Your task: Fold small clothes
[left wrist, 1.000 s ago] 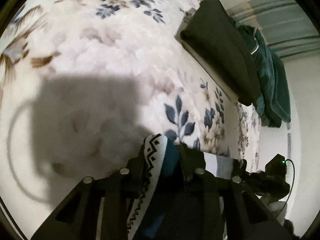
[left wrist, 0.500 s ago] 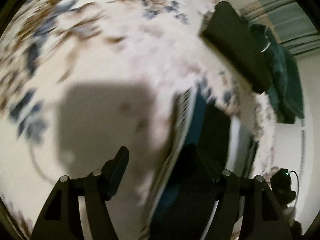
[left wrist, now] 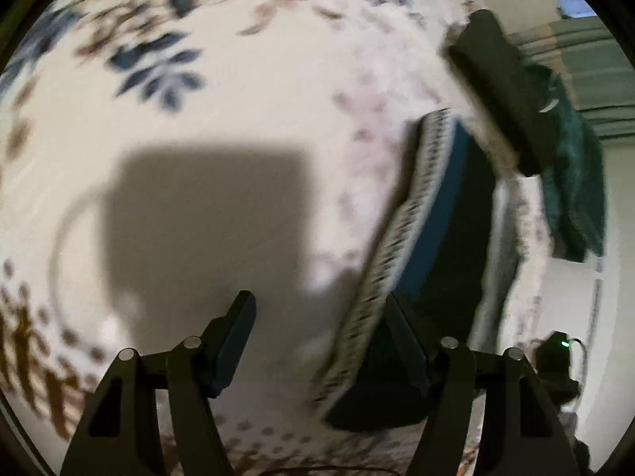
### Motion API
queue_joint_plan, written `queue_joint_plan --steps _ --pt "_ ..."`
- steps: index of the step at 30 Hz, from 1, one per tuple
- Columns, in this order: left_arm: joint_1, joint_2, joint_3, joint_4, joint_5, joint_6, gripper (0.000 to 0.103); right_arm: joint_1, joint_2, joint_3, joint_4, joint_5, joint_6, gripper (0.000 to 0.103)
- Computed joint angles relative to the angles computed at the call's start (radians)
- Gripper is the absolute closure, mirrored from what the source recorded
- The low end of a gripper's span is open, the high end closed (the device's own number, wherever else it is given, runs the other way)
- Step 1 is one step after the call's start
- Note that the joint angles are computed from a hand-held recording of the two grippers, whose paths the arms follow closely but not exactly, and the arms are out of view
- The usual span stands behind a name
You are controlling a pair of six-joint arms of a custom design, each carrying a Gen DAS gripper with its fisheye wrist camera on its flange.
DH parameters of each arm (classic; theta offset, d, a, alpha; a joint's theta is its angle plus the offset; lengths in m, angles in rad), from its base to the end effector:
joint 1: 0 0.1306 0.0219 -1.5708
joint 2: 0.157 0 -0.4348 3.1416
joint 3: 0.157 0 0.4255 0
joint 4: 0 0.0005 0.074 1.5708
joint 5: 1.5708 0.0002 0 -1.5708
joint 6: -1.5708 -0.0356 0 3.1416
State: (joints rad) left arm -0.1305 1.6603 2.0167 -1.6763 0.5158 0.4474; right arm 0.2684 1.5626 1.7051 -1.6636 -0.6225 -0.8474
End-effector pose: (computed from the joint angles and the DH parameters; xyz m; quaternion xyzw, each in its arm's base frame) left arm 0.5456 -0.0898 0.5990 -0.1199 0.9523 -0.2770 0.0439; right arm 0.4887 0.1554 0.5182 -0.2644 -0.9142 -0.2722 0.1420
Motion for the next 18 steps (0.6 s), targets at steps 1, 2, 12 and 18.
queue_joint_plan --steps 1,2,12,18 --pt "0.0 0.008 0.009 0.02 0.033 0.001 0.038 -0.008 -0.002 0.002 0.023 -0.008 0.008 0.043" --pt "0.0 0.015 0.013 0.041 0.067 0.0 0.038 -0.015 -0.017 -0.014 0.061 -0.007 0.0 0.033" --pt "-0.052 0.131 0.012 0.199 0.391 0.02 0.028 -0.026 -0.027 -0.272 0.7 -0.283 -0.169 0.027" --pt "-0.08 0.155 0.053 0.224 0.373 0.012 0.029 0.018 -0.029 -0.333 0.982 -0.32 -0.368 0.03"
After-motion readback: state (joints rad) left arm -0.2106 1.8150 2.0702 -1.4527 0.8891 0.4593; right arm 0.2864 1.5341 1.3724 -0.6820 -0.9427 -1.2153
